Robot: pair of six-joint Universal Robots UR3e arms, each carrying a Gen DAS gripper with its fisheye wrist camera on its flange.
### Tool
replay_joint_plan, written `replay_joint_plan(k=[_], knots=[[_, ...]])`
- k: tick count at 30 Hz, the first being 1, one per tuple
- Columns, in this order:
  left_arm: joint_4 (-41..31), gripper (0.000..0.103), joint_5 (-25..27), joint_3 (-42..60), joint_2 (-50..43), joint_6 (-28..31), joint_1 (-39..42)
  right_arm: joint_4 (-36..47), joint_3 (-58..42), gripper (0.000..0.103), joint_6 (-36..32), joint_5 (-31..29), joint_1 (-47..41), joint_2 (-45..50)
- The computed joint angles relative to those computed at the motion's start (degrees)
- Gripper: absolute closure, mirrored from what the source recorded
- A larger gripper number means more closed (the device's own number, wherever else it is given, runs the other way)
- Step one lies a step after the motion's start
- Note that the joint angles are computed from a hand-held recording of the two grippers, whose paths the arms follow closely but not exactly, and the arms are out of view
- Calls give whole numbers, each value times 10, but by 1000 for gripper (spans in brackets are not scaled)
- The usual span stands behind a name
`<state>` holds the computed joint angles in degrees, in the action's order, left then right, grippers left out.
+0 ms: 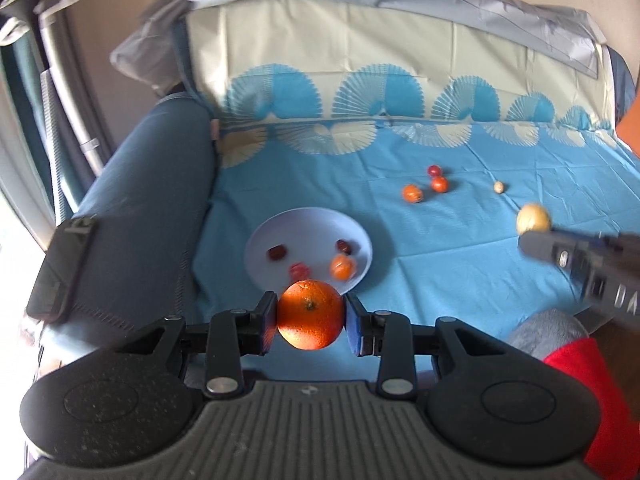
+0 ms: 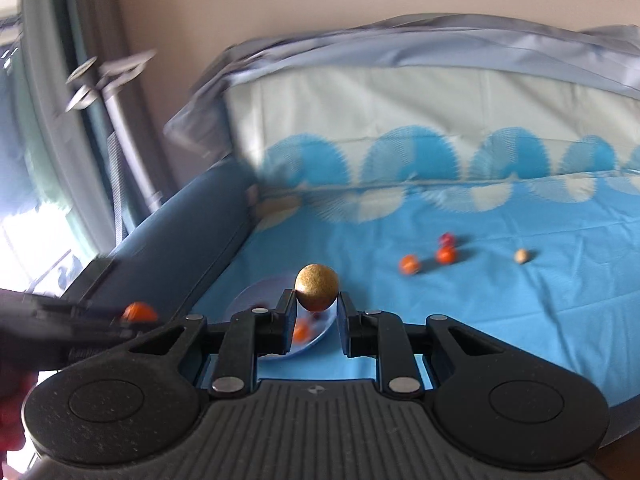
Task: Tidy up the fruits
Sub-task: 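Carry the tan fruit and the tangerine over the plate with both tools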
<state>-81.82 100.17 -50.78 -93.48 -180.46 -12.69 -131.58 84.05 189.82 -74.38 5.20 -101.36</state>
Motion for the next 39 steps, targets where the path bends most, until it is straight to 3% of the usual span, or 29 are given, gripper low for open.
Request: replay_joint_plan(k=[5,12,28,39], knots=[[14,64,-25,-97,91,4,52,30,-27,80,14,-87,116,16],[21,64,-69,-140,143,7,104,48,-71,80,18,-143,174,39],[21,64,-97,-154,154,17,139,69,-107,80,12,-159,192,69],[26,64,-103,-101,94,20,162,65,-118,80,8,-141,176,96]])
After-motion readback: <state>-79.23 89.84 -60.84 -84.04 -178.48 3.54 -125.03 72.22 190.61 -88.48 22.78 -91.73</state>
